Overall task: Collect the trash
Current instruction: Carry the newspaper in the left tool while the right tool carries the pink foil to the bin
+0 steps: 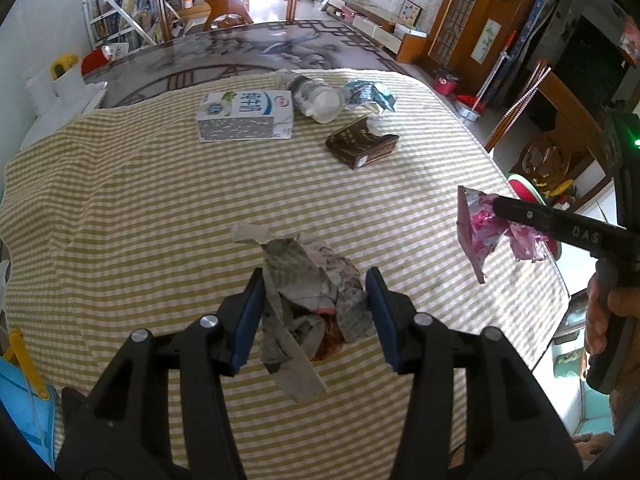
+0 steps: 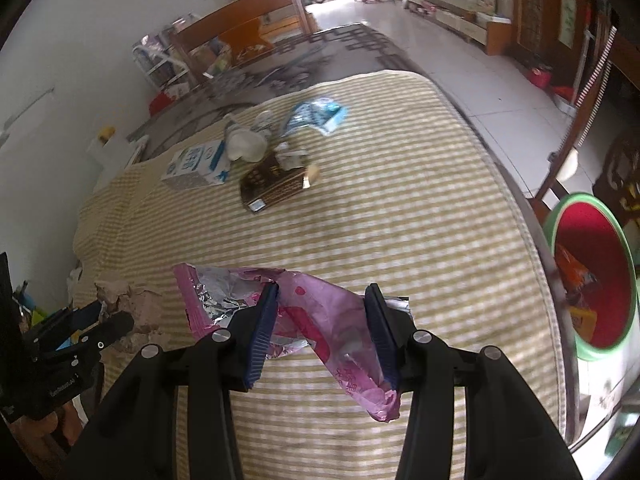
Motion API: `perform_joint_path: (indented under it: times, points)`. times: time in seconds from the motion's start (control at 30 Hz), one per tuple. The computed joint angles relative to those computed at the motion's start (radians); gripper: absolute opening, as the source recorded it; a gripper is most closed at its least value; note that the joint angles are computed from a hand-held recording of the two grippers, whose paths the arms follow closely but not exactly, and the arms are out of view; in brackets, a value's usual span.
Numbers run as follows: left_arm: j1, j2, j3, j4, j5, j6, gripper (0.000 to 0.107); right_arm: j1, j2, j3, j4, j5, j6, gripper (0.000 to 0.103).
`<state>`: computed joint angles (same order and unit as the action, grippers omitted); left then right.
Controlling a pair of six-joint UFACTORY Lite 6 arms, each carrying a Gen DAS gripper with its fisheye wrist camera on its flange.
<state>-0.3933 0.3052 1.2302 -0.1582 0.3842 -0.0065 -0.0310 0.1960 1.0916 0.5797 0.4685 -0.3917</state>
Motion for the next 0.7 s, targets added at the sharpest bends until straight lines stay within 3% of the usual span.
perform_joint_path:
  times: [0.43, 0.7]
  points:
    - [-0.087, 0.057, 0.101, 0.111, 0.024, -0.136, 0.048, -0.098, -0.04, -0.026, 0.086, 0.031, -0.115, 0.044]
    - [-0.148, 0.137, 0.265, 0.192, 0.073, -0.268, 0.048, -0.202, -0.035, 0.026, 0.153, 0.102, -0.24, 0.044]
